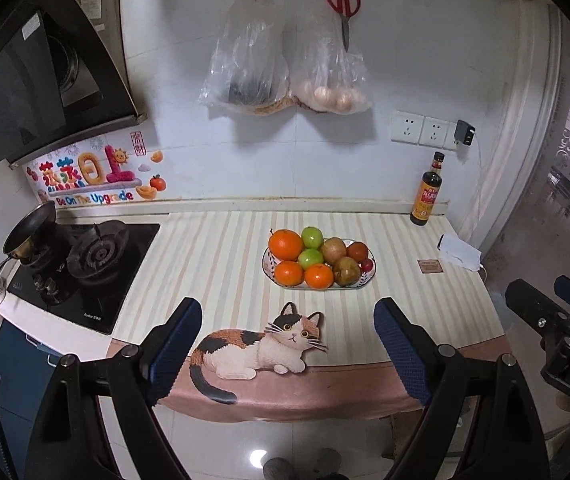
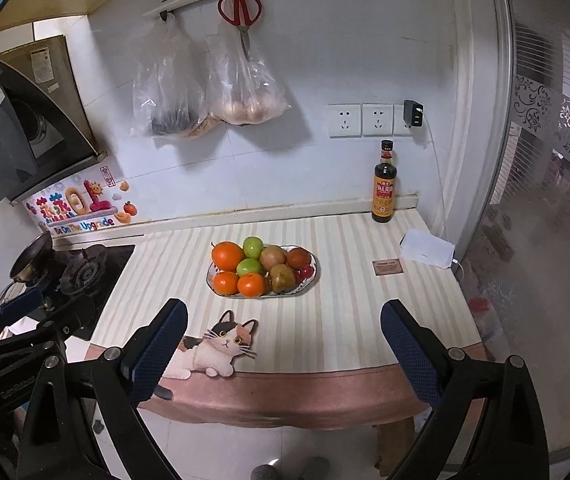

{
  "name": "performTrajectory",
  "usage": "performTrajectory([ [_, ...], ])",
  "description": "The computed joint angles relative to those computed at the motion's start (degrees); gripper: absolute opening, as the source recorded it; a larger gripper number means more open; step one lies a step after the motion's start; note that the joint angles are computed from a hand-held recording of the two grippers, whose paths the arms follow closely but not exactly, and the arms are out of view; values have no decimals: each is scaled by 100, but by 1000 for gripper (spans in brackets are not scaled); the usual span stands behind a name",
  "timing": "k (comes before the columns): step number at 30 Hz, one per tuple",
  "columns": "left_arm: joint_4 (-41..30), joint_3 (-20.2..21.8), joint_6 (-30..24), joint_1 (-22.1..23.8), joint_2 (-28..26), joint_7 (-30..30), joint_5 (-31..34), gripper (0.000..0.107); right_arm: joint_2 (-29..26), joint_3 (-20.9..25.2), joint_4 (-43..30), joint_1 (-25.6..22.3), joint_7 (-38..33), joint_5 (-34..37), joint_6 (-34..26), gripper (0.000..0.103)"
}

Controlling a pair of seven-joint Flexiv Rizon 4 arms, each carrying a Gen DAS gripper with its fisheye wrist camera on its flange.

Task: Organize fruits

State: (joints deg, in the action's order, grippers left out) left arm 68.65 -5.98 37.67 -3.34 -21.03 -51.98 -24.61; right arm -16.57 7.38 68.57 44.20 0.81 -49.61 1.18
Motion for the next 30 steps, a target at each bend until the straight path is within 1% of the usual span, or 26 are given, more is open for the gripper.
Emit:
performTrajectory([
  [2, -198, 14, -131, -44, -128, -119, 114, 88, 25, -2, 50, -99, -70, 82, 131, 100],
  [3, -351, 31, -169, -96, -232, -207, 237, 93, 37, -5, 81, -152, -91, 115, 214, 100],
  [4, -417, 36, -177, -125, -278, -238, 309, 102, 40, -13, 104, -217, -138, 156, 304, 100],
  [11, -1365, 110, -369, -378, -933, -758, 864, 102, -173, -177, -49, -575, -584, 403, 639, 100],
  [16, -2304, 191, -846, -506, -1527, -1121, 1190, 102, -344, -312, -169, -829, -831, 664, 884, 100],
  [19, -2729, 233, -1024, -568, -1797, -1249, 1334, 102, -437, -377, -260, -899, -943, 763, 905, 100],
  [21, -3150, 275, -1264, -613, -2051, -1378, 1418, 102, -495, -405, -301, -968, -1016, 873, 965, 100],
  [23, -3542, 288, -1538, -640, -2276, -1445, 1462, 102, -558, -435, -350, -1009, -1098, 947, 977, 100],
  [26, -3978, 316, -1804, -673, -2541, -1547, 1517, 102, -672, -473, -436, -1079, -1242, 1090, 1007, 100],
  [30, -4753, 375, -2255, -728, -2986, -1648, 1560, 102, -768, -505, -490, -1162, -1368, 1285, 1070, 100],
])
